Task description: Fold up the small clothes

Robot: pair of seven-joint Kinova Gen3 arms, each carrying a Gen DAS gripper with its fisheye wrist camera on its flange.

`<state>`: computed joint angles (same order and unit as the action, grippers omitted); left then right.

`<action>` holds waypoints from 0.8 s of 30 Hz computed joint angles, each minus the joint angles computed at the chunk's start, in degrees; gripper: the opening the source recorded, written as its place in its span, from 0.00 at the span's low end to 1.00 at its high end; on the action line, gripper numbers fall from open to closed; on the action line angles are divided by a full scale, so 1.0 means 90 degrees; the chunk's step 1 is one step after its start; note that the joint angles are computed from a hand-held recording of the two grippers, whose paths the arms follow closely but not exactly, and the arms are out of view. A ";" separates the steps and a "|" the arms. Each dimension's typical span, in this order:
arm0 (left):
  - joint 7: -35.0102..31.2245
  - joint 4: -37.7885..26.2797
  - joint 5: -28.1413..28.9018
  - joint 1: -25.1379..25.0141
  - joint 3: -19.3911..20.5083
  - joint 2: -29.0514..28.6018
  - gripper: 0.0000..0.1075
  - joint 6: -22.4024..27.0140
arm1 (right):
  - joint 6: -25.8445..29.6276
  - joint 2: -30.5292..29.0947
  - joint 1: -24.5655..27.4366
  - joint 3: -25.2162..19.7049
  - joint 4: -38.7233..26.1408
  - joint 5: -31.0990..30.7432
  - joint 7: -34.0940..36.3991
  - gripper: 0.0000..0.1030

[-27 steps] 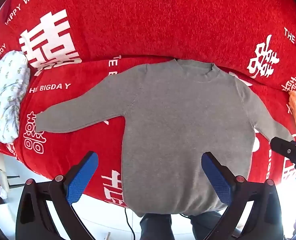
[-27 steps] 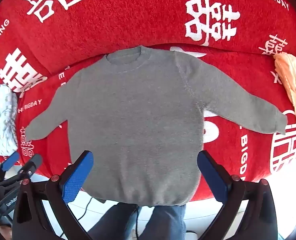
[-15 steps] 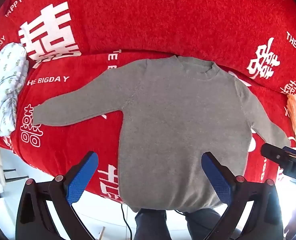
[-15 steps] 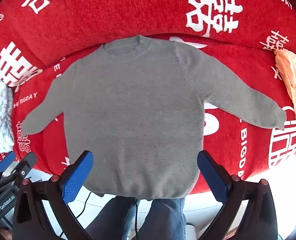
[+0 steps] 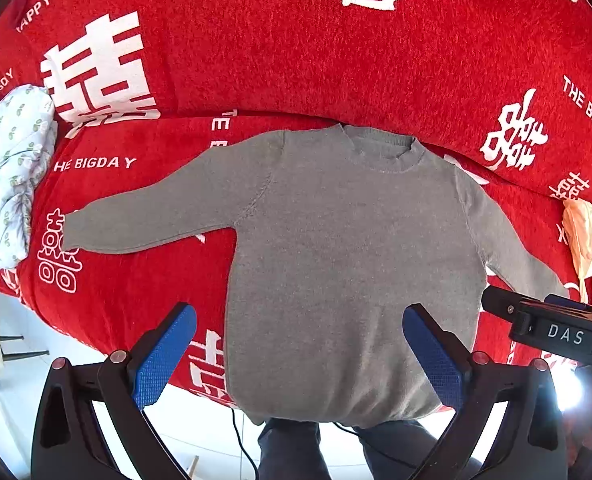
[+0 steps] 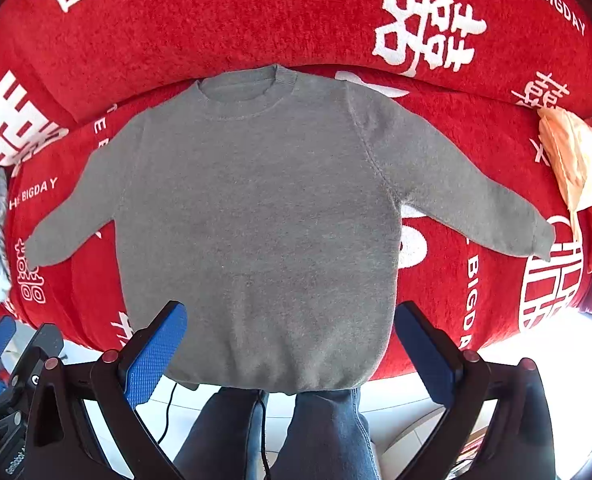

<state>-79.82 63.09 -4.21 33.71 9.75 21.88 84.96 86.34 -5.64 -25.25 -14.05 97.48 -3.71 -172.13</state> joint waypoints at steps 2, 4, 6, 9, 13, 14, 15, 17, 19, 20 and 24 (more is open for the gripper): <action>0.0046 -0.0010 -0.0009 0.0016 -0.0008 0.0002 0.96 0.0029 | 0.0007 0.0017 -0.0014 -0.0019 -0.0011 -0.0007 -0.0038 1.00; 0.0076 -0.0025 -0.0006 0.0017 -0.0010 0.0000 0.96 0.0053 | 0.0009 0.0015 0.0003 -0.0035 0.0011 -0.0055 -0.0078 1.00; 0.0113 -0.0021 -0.0032 0.0039 -0.0014 -0.0007 0.96 0.0053 | 0.0052 -0.0017 0.0055 0.0077 0.0035 -0.0123 0.0012 1.00; 0.0166 -0.0015 -0.0074 0.0082 -0.0010 -0.0022 0.96 0.0048 | 0.0073 -0.0034 0.0104 0.0088 0.0086 -0.0178 -0.0028 1.00; 0.0173 0.0001 -0.0148 0.0130 -0.0002 -0.0046 0.96 0.0055 | 0.0101 -0.0034 0.0157 0.0110 0.0114 -0.0219 -0.0044 1.00; 0.0189 -0.0014 -0.0170 0.0148 -0.0002 -0.0040 0.96 0.0068 | 0.0130 -0.0015 0.0171 0.0120 0.0089 -0.0211 -0.0028 1.00; 0.0192 -0.0019 -0.0175 0.0147 -0.0003 -0.0040 0.96 0.0073 | 0.0141 -0.0006 0.0169 0.0110 0.0077 -0.0192 -0.0034 1.00; 0.0215 -0.0040 -0.0187 0.0155 -0.0006 -0.0036 0.96 0.0092 | 0.0152 0.0014 0.0164 0.0101 0.0056 -0.0175 -0.0020 1.00; 0.0236 -0.0058 -0.0211 0.0172 -0.0009 -0.0031 0.96 0.0102 | 0.0142 0.0012 0.0156 0.0094 0.0051 -0.0156 -0.0030 1.00; 0.0241 -0.0067 -0.0225 0.0181 -0.0009 -0.0029 0.96 0.0102 | 0.0134 0.0008 0.0157 0.0097 0.0056 -0.0162 -0.0032 1.00; 0.0235 -0.0071 -0.0241 0.0189 -0.0010 -0.0034 0.96 0.0090 | 0.0082 -0.0073 0.0214 0.0170 0.0187 -0.0230 0.0037 1.00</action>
